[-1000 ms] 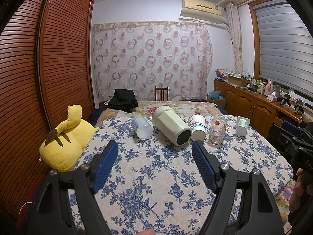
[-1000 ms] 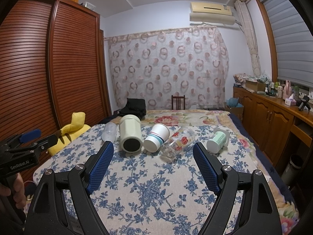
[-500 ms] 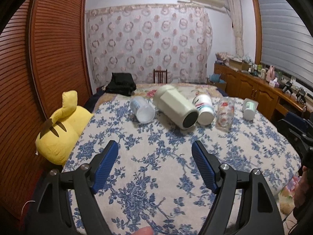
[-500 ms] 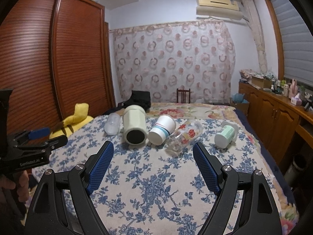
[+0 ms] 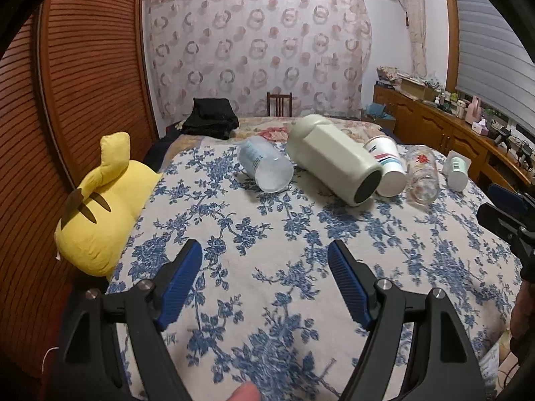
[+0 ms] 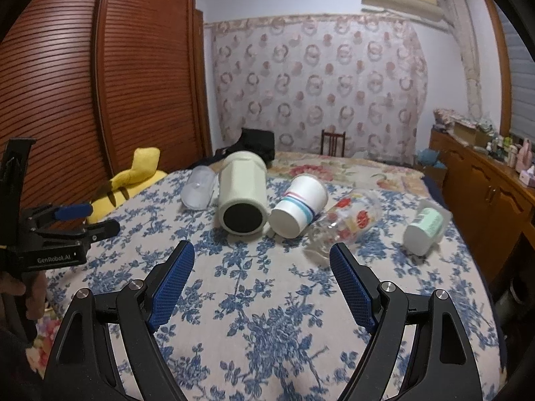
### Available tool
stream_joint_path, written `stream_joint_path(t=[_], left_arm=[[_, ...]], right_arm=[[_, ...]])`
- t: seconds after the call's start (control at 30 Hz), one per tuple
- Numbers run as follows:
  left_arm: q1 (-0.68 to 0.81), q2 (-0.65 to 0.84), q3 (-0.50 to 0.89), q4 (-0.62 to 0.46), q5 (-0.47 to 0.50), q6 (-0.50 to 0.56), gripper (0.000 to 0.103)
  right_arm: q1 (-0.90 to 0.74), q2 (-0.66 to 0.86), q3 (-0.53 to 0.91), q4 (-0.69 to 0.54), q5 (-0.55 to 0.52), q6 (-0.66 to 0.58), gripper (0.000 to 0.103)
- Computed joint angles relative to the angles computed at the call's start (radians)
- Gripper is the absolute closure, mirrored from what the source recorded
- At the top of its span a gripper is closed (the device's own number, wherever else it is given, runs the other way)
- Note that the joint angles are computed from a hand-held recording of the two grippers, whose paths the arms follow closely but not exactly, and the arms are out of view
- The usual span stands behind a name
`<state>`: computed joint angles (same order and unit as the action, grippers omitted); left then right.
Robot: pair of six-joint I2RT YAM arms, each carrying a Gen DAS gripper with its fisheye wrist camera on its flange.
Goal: Flip cup upright
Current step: 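Move the left tool toward the clear plastic cup lying on its side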
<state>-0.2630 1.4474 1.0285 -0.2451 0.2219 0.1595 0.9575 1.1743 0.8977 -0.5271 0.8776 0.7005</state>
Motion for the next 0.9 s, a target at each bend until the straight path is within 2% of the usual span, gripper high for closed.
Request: stream_joint_path(t=[0.13, 0.37, 0.57, 0.77, 0.9], left_arm=[[0.015, 0.103, 0.096, -0.03, 0.016, 0.0, 0.025], [0.023, 0.287, 0.314, -0.114, 0.021, 0.004, 0.025], [0.022, 0.498, 0.633, -0.29, 0.08, -0.028, 0.025], [0.005, 0.675, 0.933, -0.432, 0.099, -0.06, 0.025], [-0.018, 0.822, 1.181, -0.554, 0.075, -0.072, 0.025]], right_arm=[[-0.092, 0.032, 0.008, 0.065, -0.111, -0.086, 0.018], [-0.2, 0.101, 0.055, 0.122, -0.232, -0.195, 0.018], [-0.27, 0.146, 0.087, 0.151, -0.317, -0.237, 0.018], [-0.304, 0.177, 0.115, 0.163, -0.348, -0.279, 0.018], [-0.329, 0.203, 0.128, 0.174, -0.381, -0.298, 0.018]])
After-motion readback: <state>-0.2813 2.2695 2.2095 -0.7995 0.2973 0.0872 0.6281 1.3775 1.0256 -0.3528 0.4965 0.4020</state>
